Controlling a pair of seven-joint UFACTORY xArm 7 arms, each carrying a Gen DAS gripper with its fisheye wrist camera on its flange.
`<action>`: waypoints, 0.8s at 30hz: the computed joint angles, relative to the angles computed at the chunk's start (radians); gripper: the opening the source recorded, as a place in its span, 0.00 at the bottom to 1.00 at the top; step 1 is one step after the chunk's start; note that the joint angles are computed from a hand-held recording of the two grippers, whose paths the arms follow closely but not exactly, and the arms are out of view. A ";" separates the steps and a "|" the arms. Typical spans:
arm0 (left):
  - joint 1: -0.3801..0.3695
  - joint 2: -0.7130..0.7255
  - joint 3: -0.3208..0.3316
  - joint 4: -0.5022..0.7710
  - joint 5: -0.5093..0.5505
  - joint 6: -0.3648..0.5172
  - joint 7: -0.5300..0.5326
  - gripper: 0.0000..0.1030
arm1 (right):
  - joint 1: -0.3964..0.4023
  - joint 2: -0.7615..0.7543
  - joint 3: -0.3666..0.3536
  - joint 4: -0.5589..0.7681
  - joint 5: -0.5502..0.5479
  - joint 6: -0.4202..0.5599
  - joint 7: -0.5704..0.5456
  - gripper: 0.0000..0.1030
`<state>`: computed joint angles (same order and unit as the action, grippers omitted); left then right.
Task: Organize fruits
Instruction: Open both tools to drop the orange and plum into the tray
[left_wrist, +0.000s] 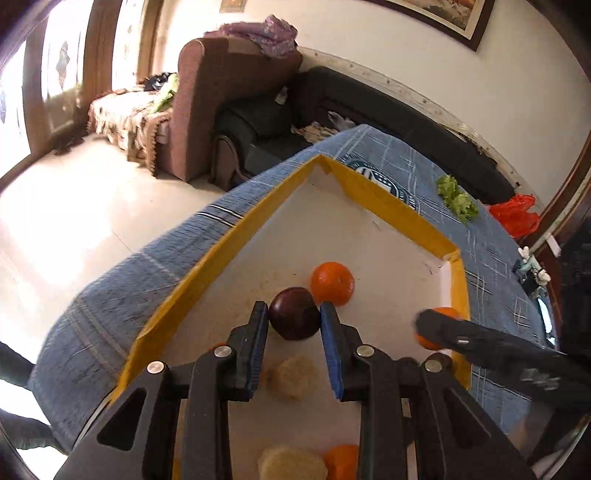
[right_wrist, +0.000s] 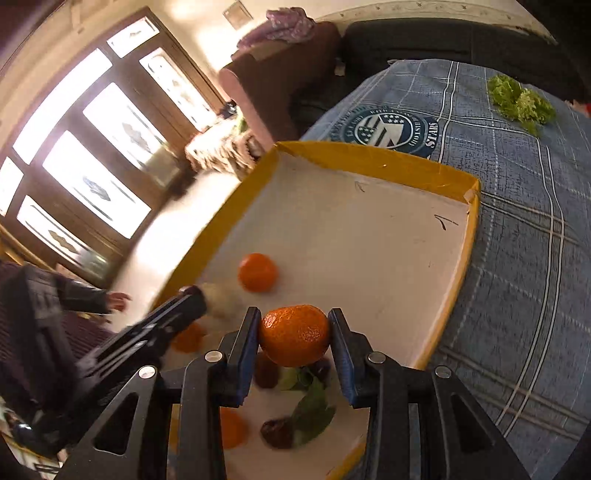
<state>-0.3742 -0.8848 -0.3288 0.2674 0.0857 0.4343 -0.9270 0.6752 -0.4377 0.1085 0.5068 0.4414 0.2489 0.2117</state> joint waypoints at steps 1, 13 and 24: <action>0.014 0.016 -0.010 0.011 0.011 -0.006 -0.001 0.27 | -0.027 0.024 0.022 0.010 -0.027 -0.001 0.019 0.41; 0.002 0.022 0.019 -0.013 -0.009 -0.102 -0.001 0.60 | -0.116 0.072 0.088 0.031 -0.179 -0.027 0.142 0.56; 0.056 -0.257 -0.250 0.074 0.113 0.235 -0.187 0.82 | -0.182 -0.319 0.171 -0.156 -0.311 0.067 0.335 0.63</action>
